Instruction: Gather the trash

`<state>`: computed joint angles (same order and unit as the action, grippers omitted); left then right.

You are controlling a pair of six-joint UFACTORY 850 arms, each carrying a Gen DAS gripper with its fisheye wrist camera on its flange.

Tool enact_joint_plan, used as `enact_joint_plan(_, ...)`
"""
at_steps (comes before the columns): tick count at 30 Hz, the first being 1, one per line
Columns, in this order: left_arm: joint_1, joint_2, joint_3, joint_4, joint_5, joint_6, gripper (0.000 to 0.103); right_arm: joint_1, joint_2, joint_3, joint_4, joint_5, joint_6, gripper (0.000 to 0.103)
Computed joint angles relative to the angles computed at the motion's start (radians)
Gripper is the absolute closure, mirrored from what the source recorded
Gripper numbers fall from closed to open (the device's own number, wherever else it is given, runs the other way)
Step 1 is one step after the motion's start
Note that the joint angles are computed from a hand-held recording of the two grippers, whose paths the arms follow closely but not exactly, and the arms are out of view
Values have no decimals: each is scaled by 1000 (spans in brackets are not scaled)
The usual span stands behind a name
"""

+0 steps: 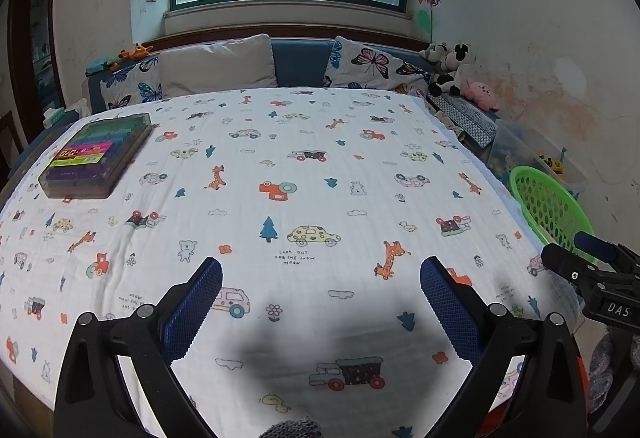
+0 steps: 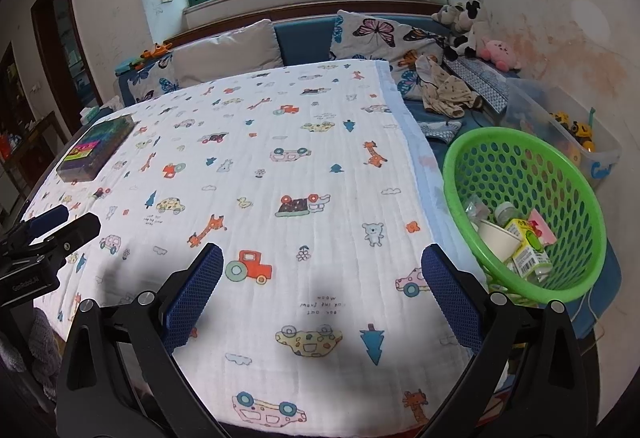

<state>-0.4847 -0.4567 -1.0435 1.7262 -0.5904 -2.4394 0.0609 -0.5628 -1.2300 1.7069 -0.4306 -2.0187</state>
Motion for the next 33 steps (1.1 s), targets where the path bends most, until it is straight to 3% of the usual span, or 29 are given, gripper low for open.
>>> enact_joint_plan(33, -18, 12, 0, -15, -36, -7, 7, 2, 7, 7, 20, -10, -12, 4)
